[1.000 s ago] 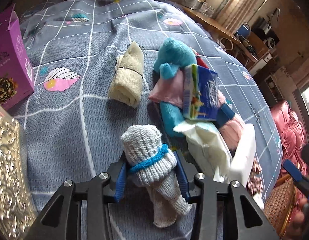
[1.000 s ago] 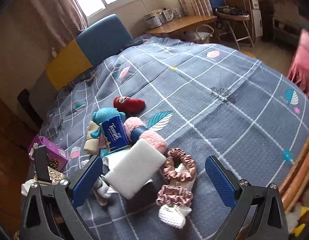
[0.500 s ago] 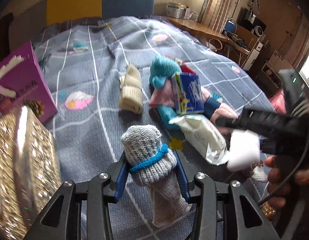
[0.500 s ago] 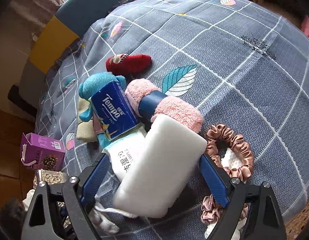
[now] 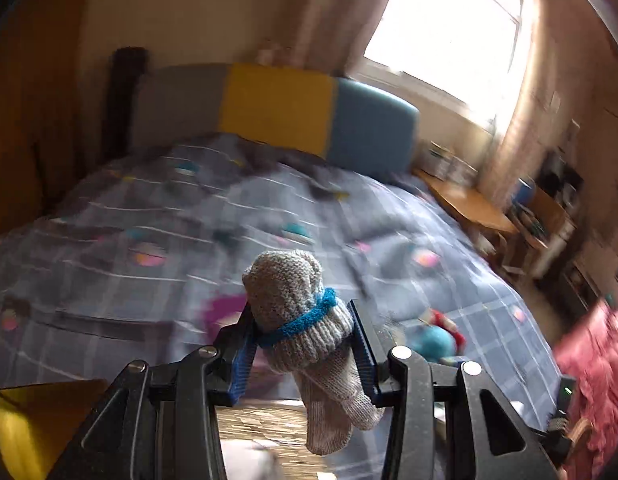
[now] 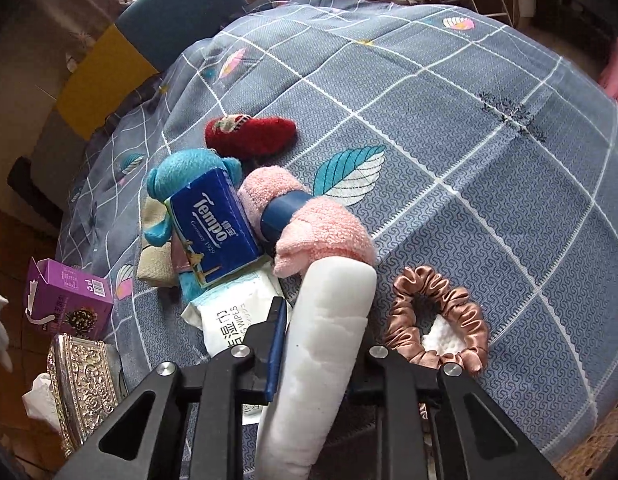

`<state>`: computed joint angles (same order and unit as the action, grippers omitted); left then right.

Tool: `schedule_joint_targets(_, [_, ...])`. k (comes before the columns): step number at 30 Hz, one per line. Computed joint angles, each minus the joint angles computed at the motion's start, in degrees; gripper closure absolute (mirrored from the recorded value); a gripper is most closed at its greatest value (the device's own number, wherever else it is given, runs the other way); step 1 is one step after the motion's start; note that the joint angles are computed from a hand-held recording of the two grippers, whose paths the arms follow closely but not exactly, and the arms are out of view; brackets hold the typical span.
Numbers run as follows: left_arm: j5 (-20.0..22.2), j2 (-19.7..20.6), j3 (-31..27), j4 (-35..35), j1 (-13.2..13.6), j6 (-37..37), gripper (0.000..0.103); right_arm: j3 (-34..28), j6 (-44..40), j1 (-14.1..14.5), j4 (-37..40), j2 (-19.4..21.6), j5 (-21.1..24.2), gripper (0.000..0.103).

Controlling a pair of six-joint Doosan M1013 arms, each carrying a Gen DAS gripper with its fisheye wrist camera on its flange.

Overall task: Organize soft objects
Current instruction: 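Carry the gloves into the gold tray and open the left gripper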

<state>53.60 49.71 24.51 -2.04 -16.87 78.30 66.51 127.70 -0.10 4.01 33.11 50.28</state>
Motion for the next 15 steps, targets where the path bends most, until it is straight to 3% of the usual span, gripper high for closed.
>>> schedule_joint_targets(7, [-2.2,-7.2,16.0,11.2,6.3,-17.2,0.059,0.6,-0.9,0.7,-2.6,-0.7,-2.6,0.080])
schedule_joint_targets(15, [-4.3,-14.3,34.6,8.8,10.0,-19.9,0.053,0.4,-5.1,2.3,-5.4,-1.1,-5.1,0.081])
